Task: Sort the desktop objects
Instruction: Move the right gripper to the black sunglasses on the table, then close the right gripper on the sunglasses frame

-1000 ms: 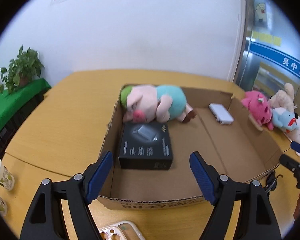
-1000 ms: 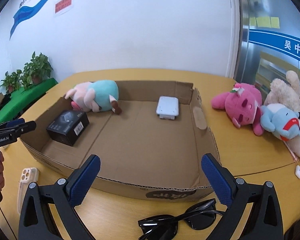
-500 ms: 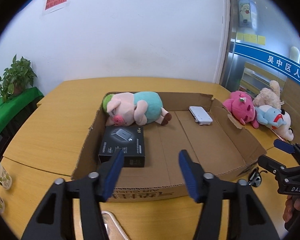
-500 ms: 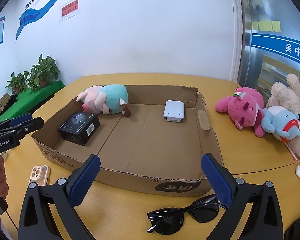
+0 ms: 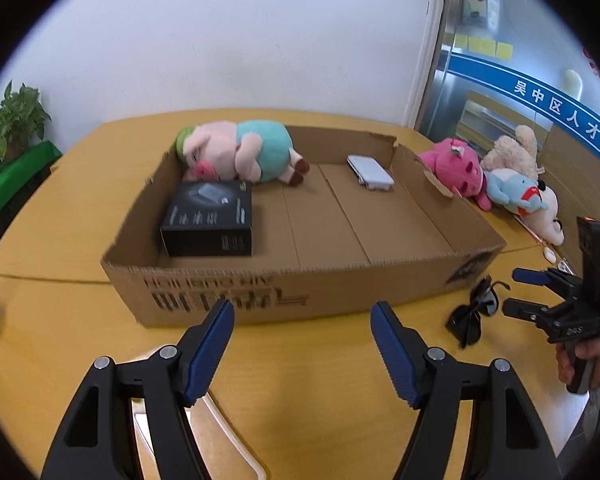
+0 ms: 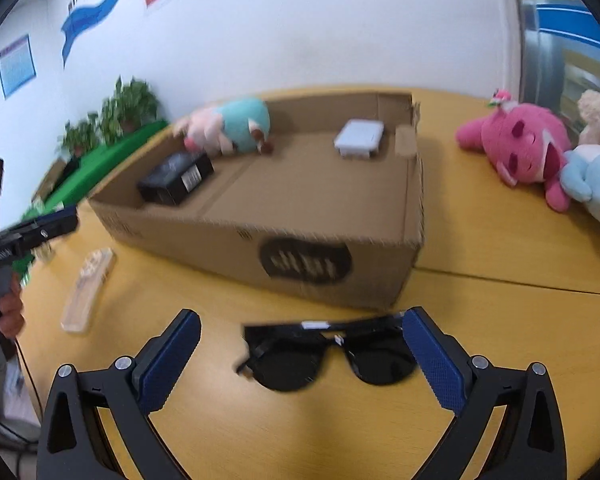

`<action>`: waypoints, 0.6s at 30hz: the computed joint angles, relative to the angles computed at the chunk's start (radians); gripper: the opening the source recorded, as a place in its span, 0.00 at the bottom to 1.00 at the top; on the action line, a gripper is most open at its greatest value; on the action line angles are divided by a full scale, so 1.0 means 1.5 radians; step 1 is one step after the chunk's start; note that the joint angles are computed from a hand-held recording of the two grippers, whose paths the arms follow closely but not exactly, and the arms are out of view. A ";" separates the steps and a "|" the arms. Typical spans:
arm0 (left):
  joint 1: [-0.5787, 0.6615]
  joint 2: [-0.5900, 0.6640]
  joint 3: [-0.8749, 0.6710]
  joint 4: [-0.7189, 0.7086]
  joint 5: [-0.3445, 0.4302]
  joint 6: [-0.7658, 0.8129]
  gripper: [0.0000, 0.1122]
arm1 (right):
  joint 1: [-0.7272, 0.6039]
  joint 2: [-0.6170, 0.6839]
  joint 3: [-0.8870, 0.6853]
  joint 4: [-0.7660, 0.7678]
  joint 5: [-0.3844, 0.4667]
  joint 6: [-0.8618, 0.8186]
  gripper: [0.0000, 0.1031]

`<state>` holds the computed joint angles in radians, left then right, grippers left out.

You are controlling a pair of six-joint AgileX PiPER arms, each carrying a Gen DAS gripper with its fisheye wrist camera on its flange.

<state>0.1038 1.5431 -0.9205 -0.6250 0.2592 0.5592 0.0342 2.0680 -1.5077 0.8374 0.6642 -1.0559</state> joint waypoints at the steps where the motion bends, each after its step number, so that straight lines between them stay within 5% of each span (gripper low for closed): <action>1: -0.002 0.002 0.006 -0.005 0.000 0.003 0.63 | -0.002 0.015 -0.018 -0.025 0.014 0.008 0.99; 9: -0.001 0.003 0.036 -0.065 -0.003 0.048 0.63 | -0.026 0.121 -0.141 -0.038 0.117 0.044 1.00; 15: 0.017 0.019 0.030 -0.102 0.012 0.080 0.63 | -0.016 0.060 -0.012 0.052 0.138 -0.044 0.99; 18: 0.020 0.030 0.025 -0.116 0.020 0.091 0.63 | 0.005 -0.004 0.076 0.074 0.077 -0.090 0.99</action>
<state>0.1334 1.5880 -0.8831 -0.7991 0.2888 0.6954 0.0417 2.0627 -1.3930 0.9480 0.7795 -1.1912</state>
